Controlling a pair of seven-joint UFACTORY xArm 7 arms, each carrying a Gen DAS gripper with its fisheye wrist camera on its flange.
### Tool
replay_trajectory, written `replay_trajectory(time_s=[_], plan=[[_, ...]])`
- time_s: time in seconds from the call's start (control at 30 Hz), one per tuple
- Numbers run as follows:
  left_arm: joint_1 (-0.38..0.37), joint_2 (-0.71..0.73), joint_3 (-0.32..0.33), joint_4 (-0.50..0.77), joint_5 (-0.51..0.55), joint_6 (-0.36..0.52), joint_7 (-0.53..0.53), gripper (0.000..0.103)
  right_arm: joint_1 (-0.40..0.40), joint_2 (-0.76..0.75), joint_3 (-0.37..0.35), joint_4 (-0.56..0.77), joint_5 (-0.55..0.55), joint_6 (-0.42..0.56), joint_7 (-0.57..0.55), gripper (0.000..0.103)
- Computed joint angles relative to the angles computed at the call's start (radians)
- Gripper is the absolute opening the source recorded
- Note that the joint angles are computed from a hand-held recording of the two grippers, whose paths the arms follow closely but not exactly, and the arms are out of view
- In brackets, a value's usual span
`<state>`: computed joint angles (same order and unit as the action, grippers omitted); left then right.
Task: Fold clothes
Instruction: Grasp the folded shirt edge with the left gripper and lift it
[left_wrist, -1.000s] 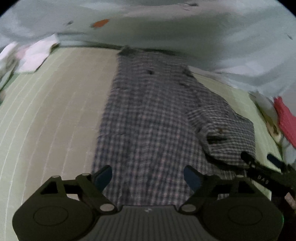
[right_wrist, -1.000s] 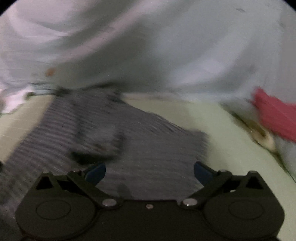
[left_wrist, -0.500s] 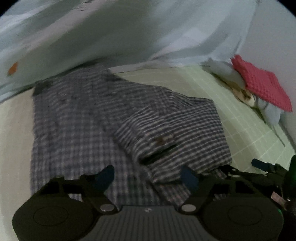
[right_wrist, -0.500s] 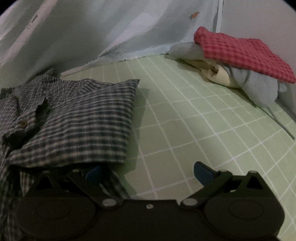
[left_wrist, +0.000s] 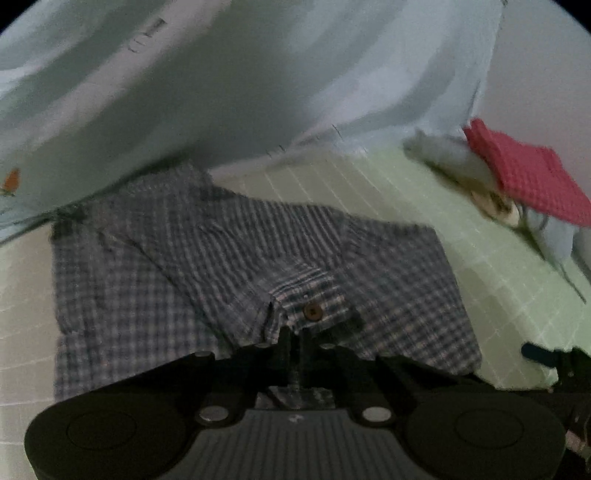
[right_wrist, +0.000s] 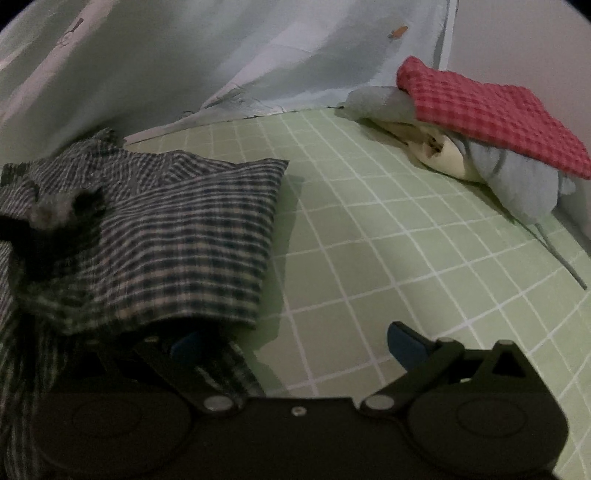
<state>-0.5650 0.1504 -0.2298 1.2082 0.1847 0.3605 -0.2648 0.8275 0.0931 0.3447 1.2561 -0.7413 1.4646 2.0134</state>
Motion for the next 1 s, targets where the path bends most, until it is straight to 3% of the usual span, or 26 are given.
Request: replay_trajectory(time_s=[0.2,0.37,0.6,0.8,1.0], plan=[[0.023,-0.065,0.040,-0.042,0.073,-0.080,-0.153,0.003,0.018,0.036,-0.003,0.059,-0.045,0.025,-0.056,0.103],[0.056,-0.105,0.067,-0.046,0.265,-0.146,-0.325,0.003,0.046,0.073,-0.015,0.119,-0.081,0.040,-0.096,0.103],[0.161,-0.174,0.070,-0.078,0.413,-0.238,-0.452,0.003,0.120,0.169,-0.042,0.262,-0.114,0.102,-0.148,0.103],[0.288,-0.211,0.068,-0.089,0.409,-0.279,-0.454,0.003,0.203,0.273,-0.088,0.420,-0.107,0.173,-0.193,0.103],[0.367,-0.201,0.105,-0.085,0.260,-0.276,-0.350,0.003,0.286,0.371,-0.143,0.587,-0.095,0.243,-0.227,0.103]])
